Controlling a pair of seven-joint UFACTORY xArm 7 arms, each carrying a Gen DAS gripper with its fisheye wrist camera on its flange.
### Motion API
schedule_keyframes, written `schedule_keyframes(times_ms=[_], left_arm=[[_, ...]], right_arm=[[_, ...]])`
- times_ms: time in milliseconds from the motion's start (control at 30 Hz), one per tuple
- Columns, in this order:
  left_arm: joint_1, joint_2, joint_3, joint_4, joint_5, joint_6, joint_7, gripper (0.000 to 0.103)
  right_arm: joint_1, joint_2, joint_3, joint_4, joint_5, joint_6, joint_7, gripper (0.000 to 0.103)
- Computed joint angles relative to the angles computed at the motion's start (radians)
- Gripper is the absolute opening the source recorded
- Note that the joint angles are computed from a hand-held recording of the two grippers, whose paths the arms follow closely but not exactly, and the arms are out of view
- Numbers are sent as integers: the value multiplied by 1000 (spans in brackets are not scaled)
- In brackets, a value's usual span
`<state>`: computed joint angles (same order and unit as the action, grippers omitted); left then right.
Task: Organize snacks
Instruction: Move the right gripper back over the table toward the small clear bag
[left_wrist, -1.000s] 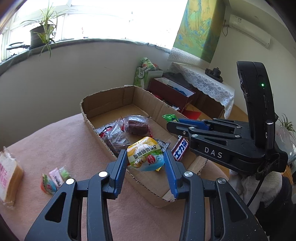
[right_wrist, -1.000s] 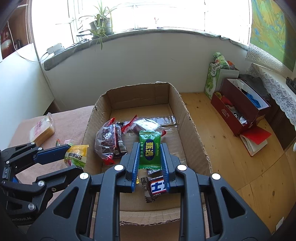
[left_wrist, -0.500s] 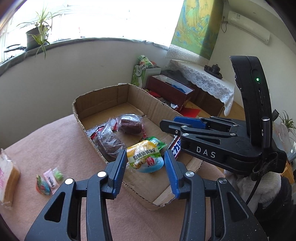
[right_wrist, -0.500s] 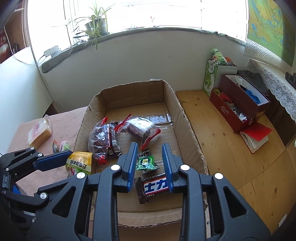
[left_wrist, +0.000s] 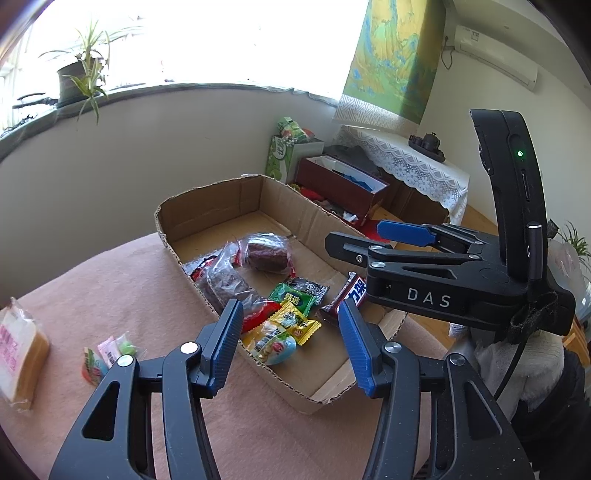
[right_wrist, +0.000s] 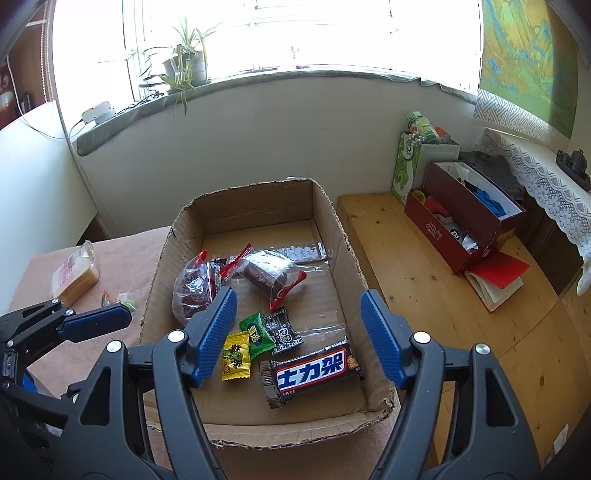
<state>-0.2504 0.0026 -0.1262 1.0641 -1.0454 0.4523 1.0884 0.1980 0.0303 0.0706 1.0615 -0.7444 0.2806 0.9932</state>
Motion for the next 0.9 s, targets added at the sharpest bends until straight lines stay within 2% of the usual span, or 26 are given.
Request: schedule_keyframes(times_ms=[433,900], left_arm=[[29,-43,46,-38,-15,4,28,53],[146,9,92,-50,99,-14,-25,53]], right_arm=[[21,-21,27,2,-24,3,43,73],[96,-1,72,3,-31,-72,59,73]])
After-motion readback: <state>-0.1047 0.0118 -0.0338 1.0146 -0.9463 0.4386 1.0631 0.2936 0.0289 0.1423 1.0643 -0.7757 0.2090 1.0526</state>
